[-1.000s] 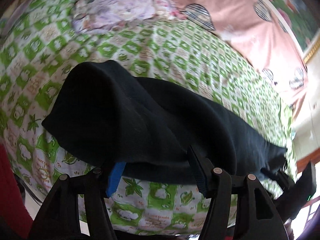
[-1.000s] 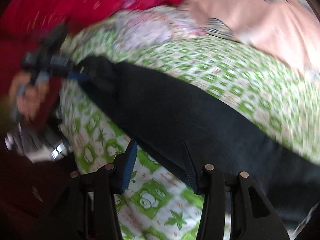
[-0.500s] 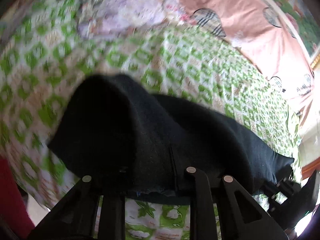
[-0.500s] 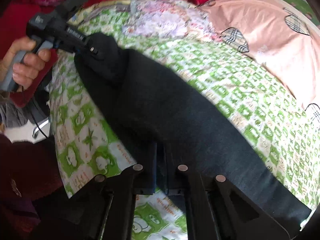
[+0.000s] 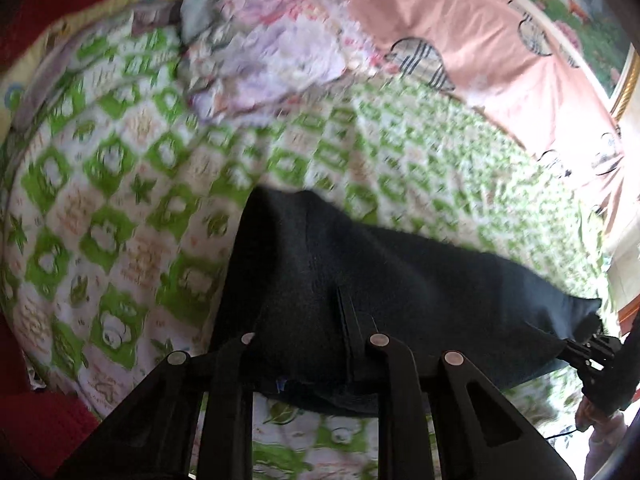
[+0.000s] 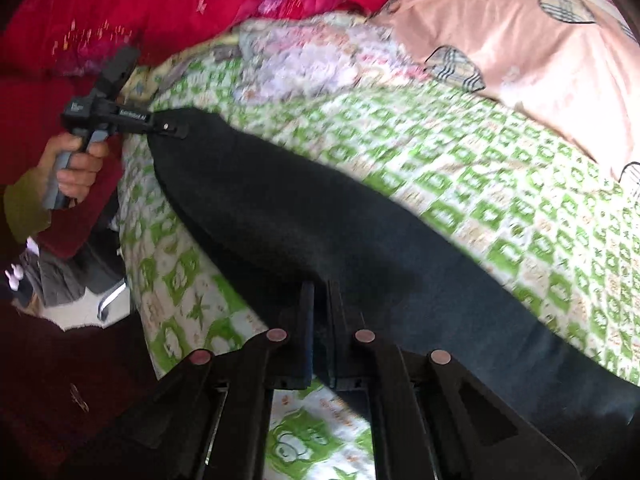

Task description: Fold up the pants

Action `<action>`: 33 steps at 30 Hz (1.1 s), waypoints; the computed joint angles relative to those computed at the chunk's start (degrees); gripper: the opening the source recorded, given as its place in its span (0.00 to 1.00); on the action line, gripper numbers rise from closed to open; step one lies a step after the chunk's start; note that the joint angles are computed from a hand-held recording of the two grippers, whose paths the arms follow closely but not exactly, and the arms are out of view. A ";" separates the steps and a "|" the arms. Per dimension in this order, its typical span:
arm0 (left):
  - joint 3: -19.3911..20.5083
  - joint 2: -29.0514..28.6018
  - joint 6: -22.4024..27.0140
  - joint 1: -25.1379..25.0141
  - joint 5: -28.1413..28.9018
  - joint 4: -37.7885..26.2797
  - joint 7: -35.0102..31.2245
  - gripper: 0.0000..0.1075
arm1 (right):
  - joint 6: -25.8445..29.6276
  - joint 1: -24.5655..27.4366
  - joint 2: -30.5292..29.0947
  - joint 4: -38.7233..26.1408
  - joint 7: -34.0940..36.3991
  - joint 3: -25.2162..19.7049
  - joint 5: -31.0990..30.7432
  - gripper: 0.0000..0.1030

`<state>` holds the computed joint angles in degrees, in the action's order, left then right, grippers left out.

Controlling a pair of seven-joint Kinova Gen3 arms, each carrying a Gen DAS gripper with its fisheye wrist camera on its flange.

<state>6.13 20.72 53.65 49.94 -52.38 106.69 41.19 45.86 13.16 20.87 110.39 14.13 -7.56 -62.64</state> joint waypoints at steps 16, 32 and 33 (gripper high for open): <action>0.57 0.42 -0.19 1.27 -1.21 2.49 4.80 0.32 | 4.10 0.53 3.17 -3.30 -9.95 0.27 5.81 0.10; 2.20 -1.83 0.81 3.75 2.19 3.83 16.24 0.66 | 12.08 0.52 4.26 -9.24 -14.90 0.18 1.20 0.43; 2.17 -2.06 -0.60 3.51 1.54 4.26 16.82 0.67 | 11.80 -0.05 4.84 -10.56 -16.24 -0.01 1.05 0.43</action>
